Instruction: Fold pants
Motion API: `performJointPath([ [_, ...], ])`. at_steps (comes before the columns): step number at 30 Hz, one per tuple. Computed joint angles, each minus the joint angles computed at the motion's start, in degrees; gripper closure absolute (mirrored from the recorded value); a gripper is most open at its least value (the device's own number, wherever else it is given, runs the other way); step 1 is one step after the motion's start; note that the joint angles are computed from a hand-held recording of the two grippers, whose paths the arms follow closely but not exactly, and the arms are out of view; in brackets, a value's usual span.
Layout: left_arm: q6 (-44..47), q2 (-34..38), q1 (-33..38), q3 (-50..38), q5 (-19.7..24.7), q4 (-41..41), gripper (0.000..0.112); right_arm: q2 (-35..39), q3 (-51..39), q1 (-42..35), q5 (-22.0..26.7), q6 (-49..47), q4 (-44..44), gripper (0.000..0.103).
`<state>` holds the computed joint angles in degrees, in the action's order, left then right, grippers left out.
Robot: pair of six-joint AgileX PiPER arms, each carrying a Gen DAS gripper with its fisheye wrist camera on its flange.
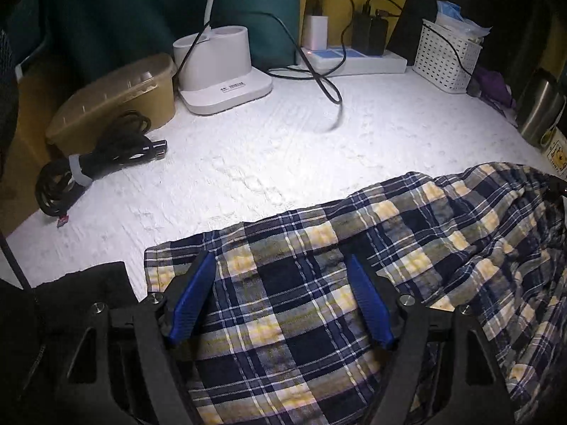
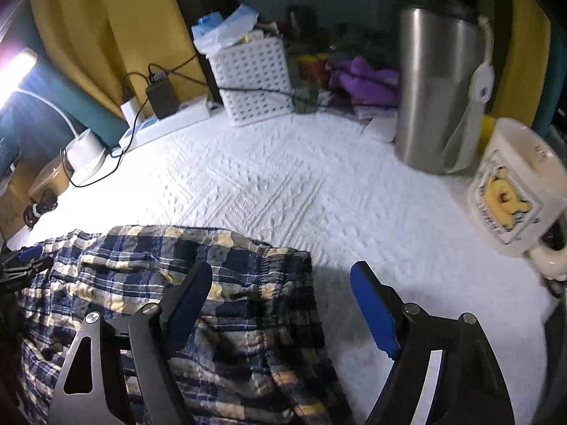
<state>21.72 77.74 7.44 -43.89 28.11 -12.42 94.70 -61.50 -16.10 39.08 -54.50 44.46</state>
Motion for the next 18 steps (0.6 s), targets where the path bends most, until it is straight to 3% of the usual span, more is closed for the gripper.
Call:
performJointPath([
  [3,-1.02,0.31,-0.26,-0.08,-0.21,0.87,0.035,1.7,-0.59,1.14,0.08,-0.33,-0.8,0.039],
  [5,-0.26,0.78,0.07,-0.09,-0.92,0.04,0.035,1.66,-0.33,1.62,-0.75,-1.6,-0.35,0.044],
  [6,-0.02,0.77,0.12,0.11,-1.4,-0.23,0.036,1.42,0.06,1.61,-0.79,-2.49,0.3,0.054],
  [7,-0.02,0.59,0.1,0.37,-1.75,-0.3,0.038,1.45,0.11,1.52,-0.52,-2.95,0.61,0.074],
  [8,0.81,0.34,0.1,0.63,-1.98,-1.13,0.041,1.37,0.3,1.52,-0.77,-3.19,0.95,0.076],
  [13,5.79,-0.51,-2.35,0.55,-1.16,-3.66,0.101,-1.81,2.95,2.67,-5.36,-4.1,0.89,0.079],
  [15,6.62,-0.49,-3.12,0.44,-0.93,-4.07,0.11,-2.74,3.19,1.89,-6.31,-4.73,1.55,0.079],
  [18,9.4,-0.19,-3.61,-0.07,-0.76,-6.49,0.112,-3.34,2.67,1.59,-8.22,-4.44,1.47,0.079],
])
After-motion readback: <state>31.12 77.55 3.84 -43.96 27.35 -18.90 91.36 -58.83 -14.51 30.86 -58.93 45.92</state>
